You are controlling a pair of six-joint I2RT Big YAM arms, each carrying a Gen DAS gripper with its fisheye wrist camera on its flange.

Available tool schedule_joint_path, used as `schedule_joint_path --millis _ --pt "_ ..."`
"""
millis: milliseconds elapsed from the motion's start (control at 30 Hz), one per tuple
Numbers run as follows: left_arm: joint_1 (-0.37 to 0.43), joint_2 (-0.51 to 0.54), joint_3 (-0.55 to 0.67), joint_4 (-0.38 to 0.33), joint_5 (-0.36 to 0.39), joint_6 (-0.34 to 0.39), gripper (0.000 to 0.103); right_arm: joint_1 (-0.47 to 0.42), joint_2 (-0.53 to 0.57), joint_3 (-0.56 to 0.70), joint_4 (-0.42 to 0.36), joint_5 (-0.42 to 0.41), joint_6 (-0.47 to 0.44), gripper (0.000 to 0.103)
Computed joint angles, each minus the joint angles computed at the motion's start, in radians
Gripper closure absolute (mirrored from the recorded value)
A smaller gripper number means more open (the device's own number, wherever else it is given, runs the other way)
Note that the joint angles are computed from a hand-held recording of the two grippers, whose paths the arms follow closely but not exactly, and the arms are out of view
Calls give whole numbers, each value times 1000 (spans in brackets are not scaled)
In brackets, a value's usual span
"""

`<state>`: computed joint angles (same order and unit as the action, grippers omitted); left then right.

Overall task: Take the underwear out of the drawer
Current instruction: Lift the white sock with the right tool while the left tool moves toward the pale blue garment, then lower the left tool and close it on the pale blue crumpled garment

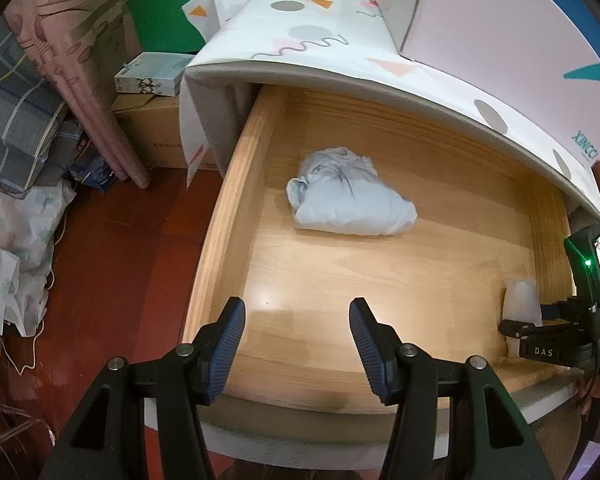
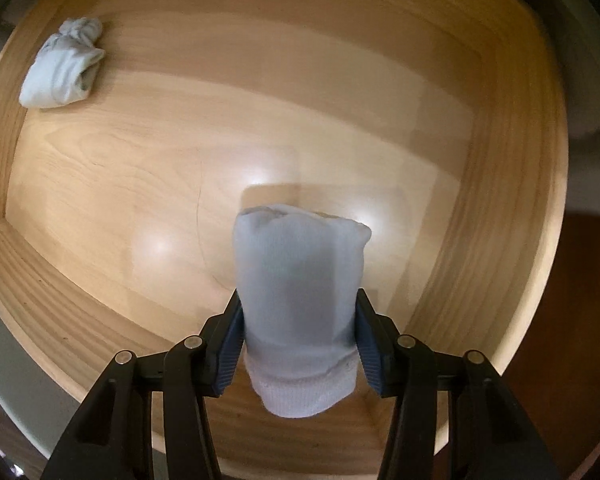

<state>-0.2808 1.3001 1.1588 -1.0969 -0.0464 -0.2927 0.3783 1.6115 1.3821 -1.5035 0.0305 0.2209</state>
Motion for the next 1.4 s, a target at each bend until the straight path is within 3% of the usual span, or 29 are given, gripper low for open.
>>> schedule_joint_path --millis 200,333,500,567,733,1067,1400 --pt "-6 7 6 -5 8 28 48 11 -15 -20 -9 15 5 56" --pt "-5 25 21 -16 40 107 48 29 -12 -21 -14 27 32 57" --pt "-41 44 27 18 -94 332 48 54 -9 -18 -5 31 56 57" --pt "-41 58 31 27 -107 409 48 72 -7 3 -23 30 70 57" --pt "-32 114 71 26 -91 533 48 68 -21 -15 -9 21 78 56" --pt "-79 219 111 52 -178 771 48 51 -34 14 -39 -5 85 57" --pt "-113 272 135 120 -209 851 48 54 -19 22 -32 -22 99 57"
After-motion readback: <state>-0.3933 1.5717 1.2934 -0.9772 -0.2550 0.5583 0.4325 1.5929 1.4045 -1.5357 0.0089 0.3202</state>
